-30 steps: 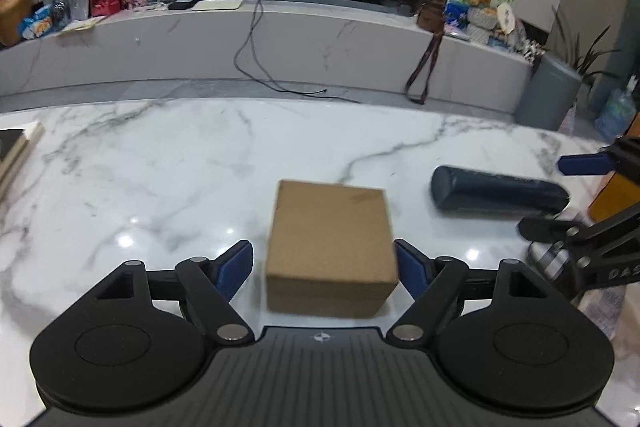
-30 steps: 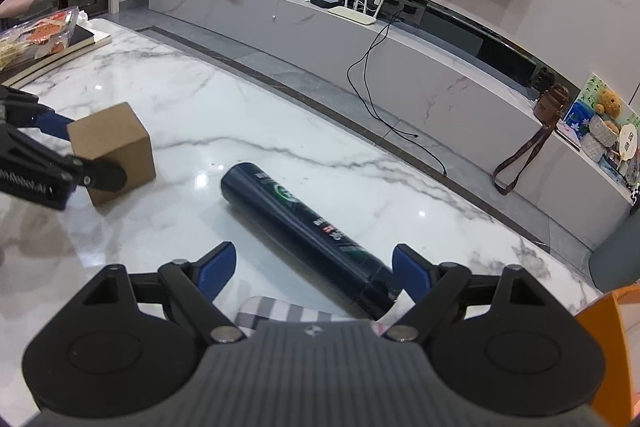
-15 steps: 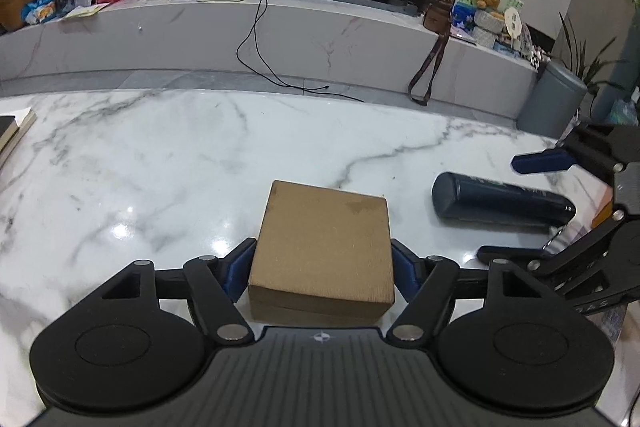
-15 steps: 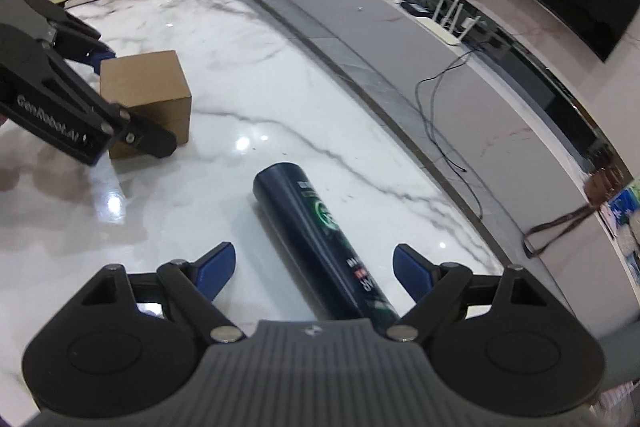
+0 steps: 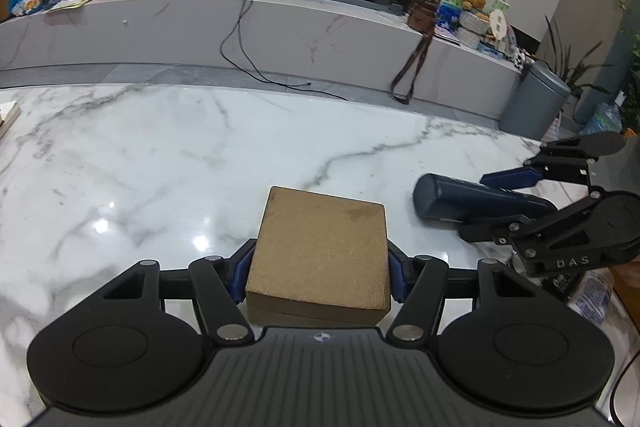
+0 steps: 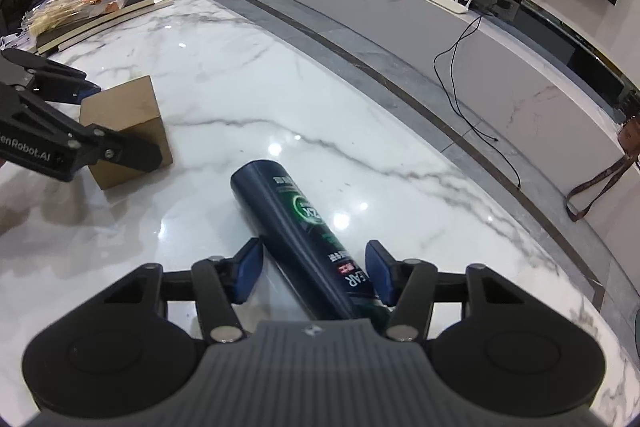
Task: Organize rigid objects
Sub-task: 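Grasp the brown cardboard box with the left tool while the right grasps the dark blue spray can, then lift the brown box and spray can and carry both toward the orange box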
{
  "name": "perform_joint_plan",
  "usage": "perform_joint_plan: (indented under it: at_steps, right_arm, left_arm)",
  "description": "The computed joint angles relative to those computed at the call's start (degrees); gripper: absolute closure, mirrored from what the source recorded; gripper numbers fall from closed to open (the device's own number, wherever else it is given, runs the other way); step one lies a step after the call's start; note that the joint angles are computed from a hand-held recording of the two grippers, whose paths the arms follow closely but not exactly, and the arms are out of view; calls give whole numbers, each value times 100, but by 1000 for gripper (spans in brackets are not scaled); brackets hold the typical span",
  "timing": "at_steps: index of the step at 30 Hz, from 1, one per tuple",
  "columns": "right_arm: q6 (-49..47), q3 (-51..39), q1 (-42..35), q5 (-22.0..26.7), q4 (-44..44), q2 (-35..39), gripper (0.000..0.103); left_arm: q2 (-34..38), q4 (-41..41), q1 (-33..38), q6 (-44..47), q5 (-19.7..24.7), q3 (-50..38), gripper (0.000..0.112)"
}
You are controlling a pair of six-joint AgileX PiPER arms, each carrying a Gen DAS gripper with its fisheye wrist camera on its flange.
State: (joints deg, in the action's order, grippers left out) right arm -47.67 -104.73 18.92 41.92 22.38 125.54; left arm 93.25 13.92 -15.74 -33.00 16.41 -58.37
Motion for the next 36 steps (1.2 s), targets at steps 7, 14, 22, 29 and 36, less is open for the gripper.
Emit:
perform_joint_plan:
  at_steps: [7, 14, 22, 29, 36]
  right_arm:
    - [605, 325, 142, -154, -530, -257, 55]
    - [1419, 583, 293, -62, -1112, -569, 66]
    - [2224, 863, 315, -184, -1413, -1048, 69]
    - [2737, 999, 169, -210, -1297, -1544, 70]
    - [3036, 1364, -127, -303, -980, -2197, 70]
  left_arm:
    - [-35, -5, -302, 97, 483, -156, 41]
    - [-216, -188, -345, 138, 748, -216, 45]
    - [-384, -150, -434, 53, 1069, -304, 45]
    - [-647, 116, -609, -201, 1309, -416, 45]
    - [-753, 441, -950, -560, 1575, -799, 45]
